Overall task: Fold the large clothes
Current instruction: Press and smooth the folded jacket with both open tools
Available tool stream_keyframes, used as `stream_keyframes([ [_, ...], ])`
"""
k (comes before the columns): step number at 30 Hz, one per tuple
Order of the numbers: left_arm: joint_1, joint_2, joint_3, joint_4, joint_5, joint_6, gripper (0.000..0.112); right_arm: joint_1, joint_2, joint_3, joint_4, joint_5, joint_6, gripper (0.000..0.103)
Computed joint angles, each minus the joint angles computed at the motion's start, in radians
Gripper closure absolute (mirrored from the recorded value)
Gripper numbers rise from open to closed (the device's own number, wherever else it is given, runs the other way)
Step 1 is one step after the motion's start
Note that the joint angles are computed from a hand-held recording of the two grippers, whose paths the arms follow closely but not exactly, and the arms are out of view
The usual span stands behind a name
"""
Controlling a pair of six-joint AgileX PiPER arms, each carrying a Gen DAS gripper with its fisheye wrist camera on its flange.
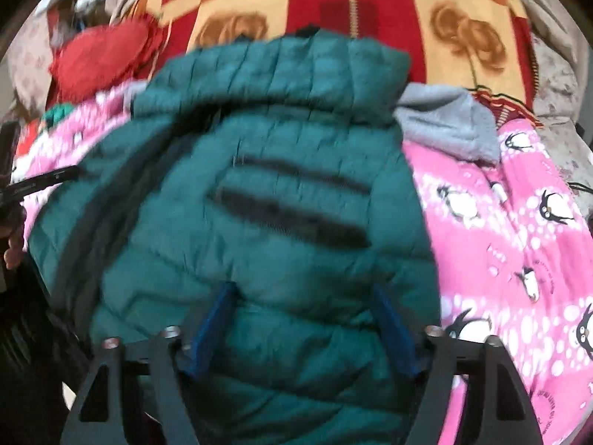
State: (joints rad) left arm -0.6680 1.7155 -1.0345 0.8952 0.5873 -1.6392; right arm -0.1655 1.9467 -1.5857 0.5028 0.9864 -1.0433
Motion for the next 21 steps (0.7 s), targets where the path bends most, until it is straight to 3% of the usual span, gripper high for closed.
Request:
stream_keyframes([
  [2,-0.038,0.017,0.019,0.09,0.034,-0.117,0.052,-0.01,-0.006,0.03,0.011,-0.022,-0.032,0.011],
  [4,-0.032,0.023,0.011,0.066,0.048,-0.11,0.037,-0.022,0.009,0.026,0.013,-0.02,-0.025,0.0],
  [5,-0.012,0.022,0.022,0.041,0.021,-0.107,0.028,-0.024,0.021,0.013,0.004,-0.009,-0.007,0.0],
  [8,0.064,-0.03,0.118,0.07,-0.154,-0.223,0.025,-0.026,0.036,-0.009,0.001,0.013,0.012,0.0],
  [10,0.057,-0.034,0.129,0.1,-0.156,-0.256,0.025,-0.028,0.028,0.008,0.01,0.0,-0.003,0.0],
  [16,0.013,-0.046,0.126,0.143,-0.092,-0.317,0.025,-0.04,0.027,0.005,0.018,0.017,-0.002,0.0],
  [17,-0.006,-0.057,0.121,0.16,-0.051,-0.334,0.025,-0.039,0.03,-0.013,0.009,0.032,0.001,0.0],
  [19,-0.084,-0.082,0.109,0.292,0.107,-0.421,0.025,-0.047,0.003,-0.015,0.05,0.001,-0.013,0.001],
  [21,-0.136,-0.083,0.076,0.362,0.189,-0.431,0.025,-0.069,-0.026,-0.008,0.19,-0.027,-0.073,0.001],
])
